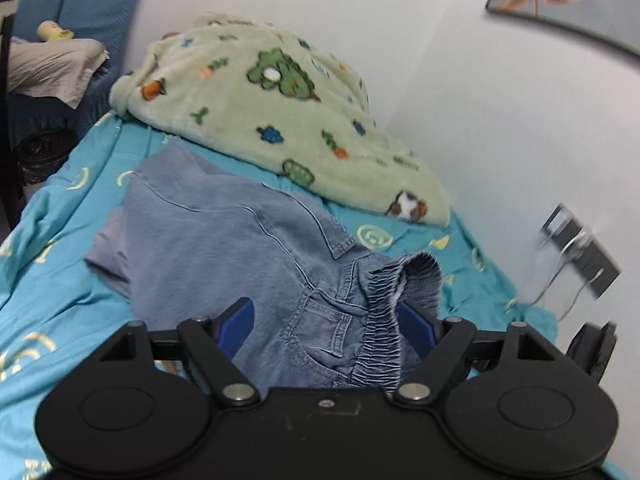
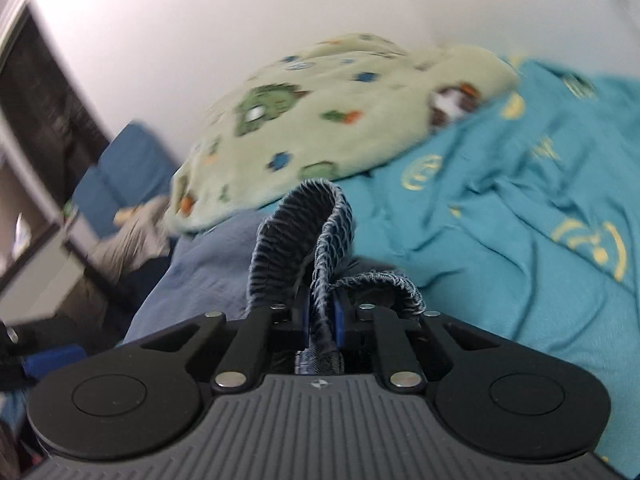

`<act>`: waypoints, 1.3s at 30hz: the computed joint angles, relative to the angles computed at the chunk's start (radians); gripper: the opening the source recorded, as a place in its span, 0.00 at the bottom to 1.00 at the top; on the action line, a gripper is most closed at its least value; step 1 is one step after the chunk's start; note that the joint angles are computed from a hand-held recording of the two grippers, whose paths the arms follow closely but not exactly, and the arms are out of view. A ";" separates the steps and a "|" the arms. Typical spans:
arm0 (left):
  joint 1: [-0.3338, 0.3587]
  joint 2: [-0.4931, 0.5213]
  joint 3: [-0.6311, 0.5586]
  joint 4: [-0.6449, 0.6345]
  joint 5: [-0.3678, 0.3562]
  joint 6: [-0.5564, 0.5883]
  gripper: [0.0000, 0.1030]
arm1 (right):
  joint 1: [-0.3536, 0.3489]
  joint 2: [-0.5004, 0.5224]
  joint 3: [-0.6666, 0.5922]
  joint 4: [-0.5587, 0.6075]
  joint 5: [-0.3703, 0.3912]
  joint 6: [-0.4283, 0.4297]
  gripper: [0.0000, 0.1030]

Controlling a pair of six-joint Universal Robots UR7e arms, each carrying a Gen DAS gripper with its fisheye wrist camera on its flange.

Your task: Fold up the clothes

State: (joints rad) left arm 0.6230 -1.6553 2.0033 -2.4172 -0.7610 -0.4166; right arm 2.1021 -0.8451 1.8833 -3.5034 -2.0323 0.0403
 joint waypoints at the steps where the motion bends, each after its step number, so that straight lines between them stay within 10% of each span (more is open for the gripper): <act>1: -0.005 -0.015 0.014 -0.024 -0.002 0.000 0.78 | 0.013 -0.001 0.004 0.003 -0.001 -0.024 0.11; 9: 0.037 -0.031 0.069 -0.159 -0.116 0.000 0.80 | 0.121 0.001 0.014 0.125 -0.010 -0.277 0.08; 18: 0.090 0.011 0.070 -0.251 -0.130 0.019 0.82 | 0.139 0.024 -0.008 0.235 -0.008 -0.362 0.07; 23: 0.113 0.044 0.053 -0.153 -0.117 0.056 0.79 | 0.121 0.014 -0.015 0.266 0.027 -0.303 0.08; 28: 0.150 0.048 0.045 -0.092 -0.129 0.013 0.34 | 0.109 -0.007 -0.006 0.266 0.034 -0.207 0.13; 36: 0.135 0.016 0.057 -0.071 -0.060 -0.102 0.17 | 0.065 -0.105 0.086 0.089 0.132 0.122 0.19; 39: 0.133 0.010 0.051 -0.026 -0.052 -0.147 0.17 | 0.073 -0.102 0.092 -0.033 -0.006 0.170 0.50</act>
